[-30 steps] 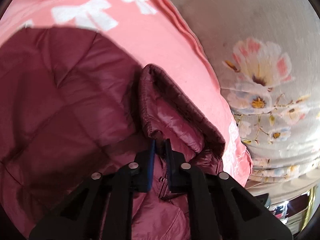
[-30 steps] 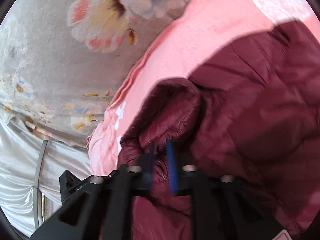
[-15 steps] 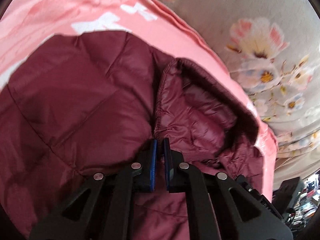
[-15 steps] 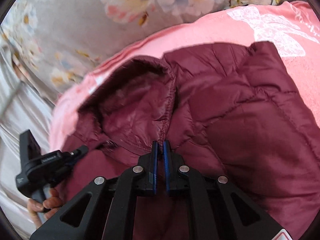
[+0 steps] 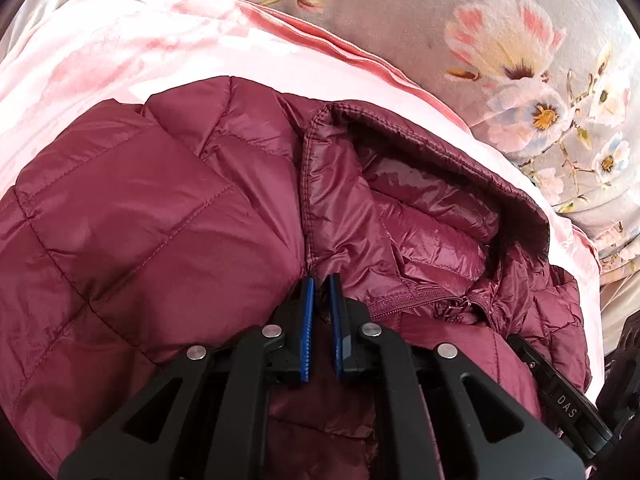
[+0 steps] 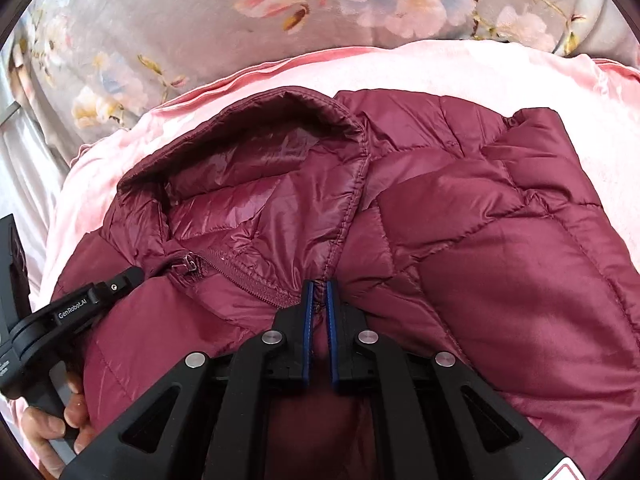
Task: Fold large clothes
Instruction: 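Open both tools and release the folded jacket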
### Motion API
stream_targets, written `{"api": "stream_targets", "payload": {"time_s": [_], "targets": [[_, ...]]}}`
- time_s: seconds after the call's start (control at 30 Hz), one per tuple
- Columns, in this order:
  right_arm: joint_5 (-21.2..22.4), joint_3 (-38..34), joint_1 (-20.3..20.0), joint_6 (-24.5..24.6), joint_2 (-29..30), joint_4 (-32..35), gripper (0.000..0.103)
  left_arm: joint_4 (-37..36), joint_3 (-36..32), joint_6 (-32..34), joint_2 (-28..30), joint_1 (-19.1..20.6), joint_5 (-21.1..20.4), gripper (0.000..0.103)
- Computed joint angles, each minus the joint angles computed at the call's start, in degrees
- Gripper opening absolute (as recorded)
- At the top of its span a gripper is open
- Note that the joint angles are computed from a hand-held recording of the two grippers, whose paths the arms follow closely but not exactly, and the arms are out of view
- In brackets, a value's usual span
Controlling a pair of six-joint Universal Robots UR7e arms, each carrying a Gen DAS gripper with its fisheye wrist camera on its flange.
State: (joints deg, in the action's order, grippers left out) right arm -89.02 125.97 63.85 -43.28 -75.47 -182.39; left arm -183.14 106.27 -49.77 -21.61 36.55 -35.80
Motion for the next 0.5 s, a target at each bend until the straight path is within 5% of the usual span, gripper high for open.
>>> {"api": "stream_targets", "payload": {"time_s": [0.13,0.3,0.5], "targets": [[3.2,0.6,-1.2,0.6,-2.6,2.7,0.012,-3.1,1.2,0.7,-0.3,-0.1,-0.4,0.011],[9.3,1.7,-2.3,1.8,-8.6,6.5,0.017,-7.9,4.4,-0.6,-2.4,-2.9,2.1,0.05],[10.2,-0.8,1.1,3.2,-9.5,10.0,0.017,-5.0,1.7,2.8,-5.5,-4.9,6.1,0.05]]}}
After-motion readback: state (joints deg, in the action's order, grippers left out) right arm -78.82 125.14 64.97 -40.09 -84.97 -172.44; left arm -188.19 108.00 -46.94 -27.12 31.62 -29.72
